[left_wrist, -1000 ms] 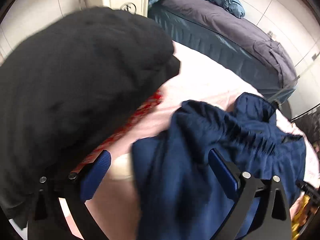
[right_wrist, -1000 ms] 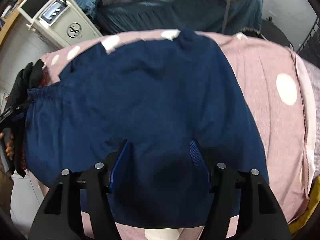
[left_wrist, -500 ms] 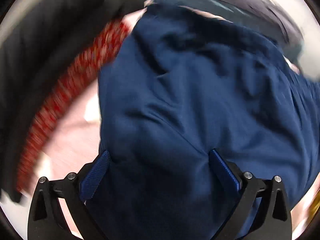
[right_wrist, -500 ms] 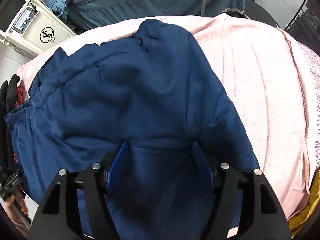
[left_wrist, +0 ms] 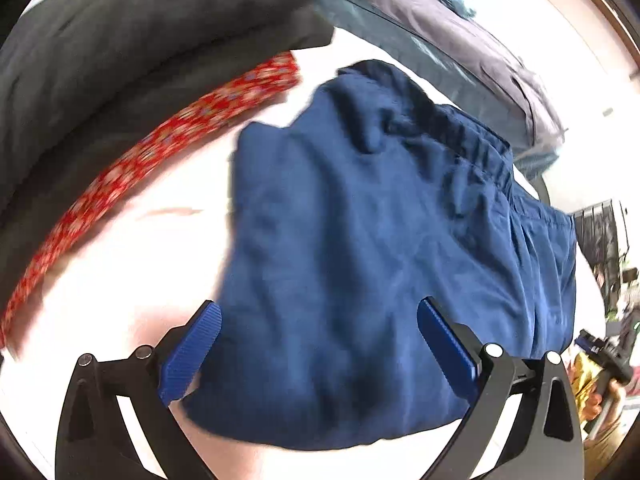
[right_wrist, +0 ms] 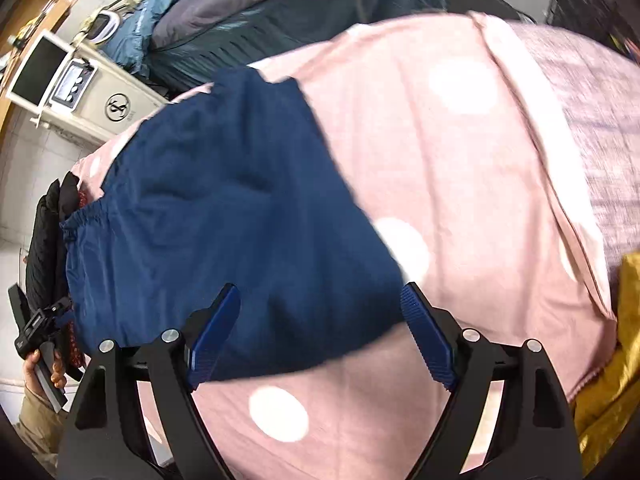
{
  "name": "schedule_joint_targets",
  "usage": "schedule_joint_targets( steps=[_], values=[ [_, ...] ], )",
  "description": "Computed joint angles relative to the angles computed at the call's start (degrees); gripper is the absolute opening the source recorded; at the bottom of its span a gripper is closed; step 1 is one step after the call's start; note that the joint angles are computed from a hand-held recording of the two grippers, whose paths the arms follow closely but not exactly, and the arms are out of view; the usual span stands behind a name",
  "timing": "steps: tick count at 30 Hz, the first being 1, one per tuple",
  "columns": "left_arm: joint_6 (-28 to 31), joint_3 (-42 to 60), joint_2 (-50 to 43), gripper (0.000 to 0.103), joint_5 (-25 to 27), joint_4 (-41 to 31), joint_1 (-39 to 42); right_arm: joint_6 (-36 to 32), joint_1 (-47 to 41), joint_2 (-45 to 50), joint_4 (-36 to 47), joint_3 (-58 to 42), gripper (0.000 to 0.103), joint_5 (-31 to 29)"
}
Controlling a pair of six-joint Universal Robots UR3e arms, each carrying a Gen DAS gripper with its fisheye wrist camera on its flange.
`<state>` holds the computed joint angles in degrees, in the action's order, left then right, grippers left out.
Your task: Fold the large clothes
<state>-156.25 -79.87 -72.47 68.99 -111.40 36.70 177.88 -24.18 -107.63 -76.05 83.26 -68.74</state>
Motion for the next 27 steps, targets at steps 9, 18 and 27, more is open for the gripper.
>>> schedule_joint_targets(
  steps=[9,18,27],
  values=[
    [6.3,-0.3,-2.9,0.097,-7.4,-10.0,14.1,-7.3,-4.0,8.9,-1.2,-1.8,0.082,8.2],
    [2.2,-4.0,-16.5,0.098,-5.7,1.7,5.9,-8.1,0.9,31.7,-1.2,-16.1,0.082,10.8],
    [2.3,6.5,-26.1,0.098,-6.0,-0.5,3.9,-5.2,5.8,37.5,-8.7,-14.9,0.088,12.3]
  ],
)
